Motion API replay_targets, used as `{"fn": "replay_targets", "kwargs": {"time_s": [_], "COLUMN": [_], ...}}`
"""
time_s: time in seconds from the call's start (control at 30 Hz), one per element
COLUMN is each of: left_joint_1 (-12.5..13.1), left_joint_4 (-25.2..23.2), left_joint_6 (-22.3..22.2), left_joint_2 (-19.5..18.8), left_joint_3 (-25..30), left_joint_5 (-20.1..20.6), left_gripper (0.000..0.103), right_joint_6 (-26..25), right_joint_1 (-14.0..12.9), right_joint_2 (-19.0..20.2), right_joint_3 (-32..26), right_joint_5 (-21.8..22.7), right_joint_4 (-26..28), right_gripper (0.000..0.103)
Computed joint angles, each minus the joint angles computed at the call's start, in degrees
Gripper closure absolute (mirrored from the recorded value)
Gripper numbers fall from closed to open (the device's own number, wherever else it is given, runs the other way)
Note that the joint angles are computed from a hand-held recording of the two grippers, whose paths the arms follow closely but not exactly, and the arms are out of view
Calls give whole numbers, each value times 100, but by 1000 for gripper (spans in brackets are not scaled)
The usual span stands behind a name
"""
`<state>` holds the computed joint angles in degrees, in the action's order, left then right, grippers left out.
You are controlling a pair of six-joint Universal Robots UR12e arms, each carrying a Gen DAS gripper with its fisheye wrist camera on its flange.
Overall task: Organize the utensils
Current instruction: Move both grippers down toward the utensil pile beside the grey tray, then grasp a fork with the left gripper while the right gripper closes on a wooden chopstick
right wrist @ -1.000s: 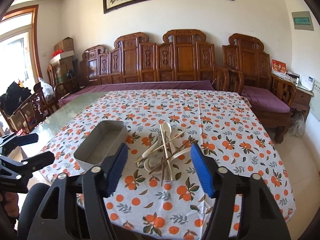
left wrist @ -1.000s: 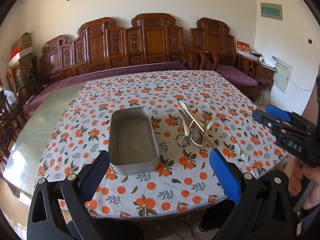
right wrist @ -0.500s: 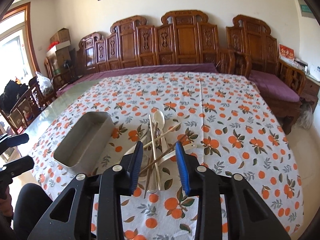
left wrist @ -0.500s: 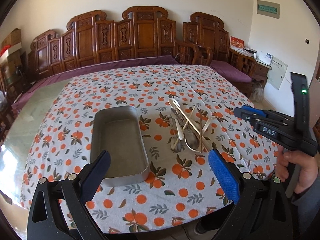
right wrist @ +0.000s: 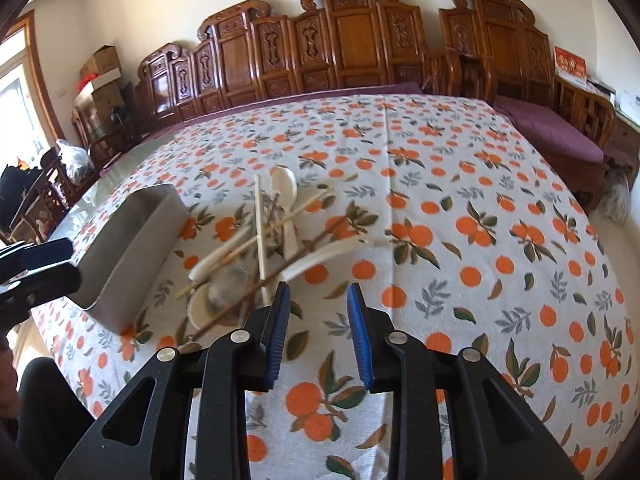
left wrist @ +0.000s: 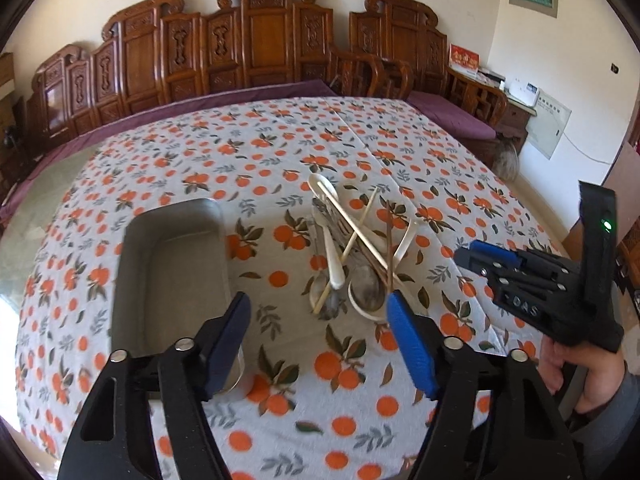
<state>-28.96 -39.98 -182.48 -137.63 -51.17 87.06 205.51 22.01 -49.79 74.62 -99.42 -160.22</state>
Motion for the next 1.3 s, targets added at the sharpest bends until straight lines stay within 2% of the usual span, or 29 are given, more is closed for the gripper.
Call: {"fn": "replay_targets", "kwargs": {"time_s": [0.27, 0.3, 0.5, 0.6, 0.67, 0.7, 0.73, 0.9, 1.07, 1.17, 1.3], "left_joint_1": [-7, -4, 31, 58, 78, 92, 101, 132, 149, 155, 177], "left_joint_4": [-1106, -1287, -2119, -2374, -2435, -2474, -2491, -2126, -1498, -1158, -850], "left_joint_6": [-153, -180, -318, -429, -501, -533, -568, -576, -463, -391, -383], "left_joint_2": [-860, -971, -1533, -1675, -1693, -1690, -1689, -1462, -1070, -856, -674], "left_joint_3": [1447, 1646, 2648, 2911, 2932, 2926, 2927, 2514, 1804, 1387, 1000], "left_joint_5": [-155, -184, -384, -547, -672, -747, -791, -881, -907, -904, -952], "left_gripper": [56, 60, 62, 70, 76, 86, 92, 92, 94, 98, 99], "right_joint_6": [-4, -27, -61, -45, -43, -43, -41, -28, -61, -31, -52], "right_joint_1": [-3, 0, -9, -17, -22, -21, -22, -19, 10, 19, 44], "right_joint_2": [20, 33, 80, 98, 116, 123, 134, 205, 305, 348, 406], "right_joint_3": [-12, -34, -110, -140, -169, -186, -205, -325, -512, -591, -697], "right_joint_5": [-5, 0, 72, 136, 184, 194, 223, 358, 422, 487, 501], "right_joint_4": [37, 45, 71, 84, 92, 111, 123, 222, 348, 430, 547], "right_gripper": [71, 71, 71, 71, 71, 71, 71, 71, 71, 71, 71]}}
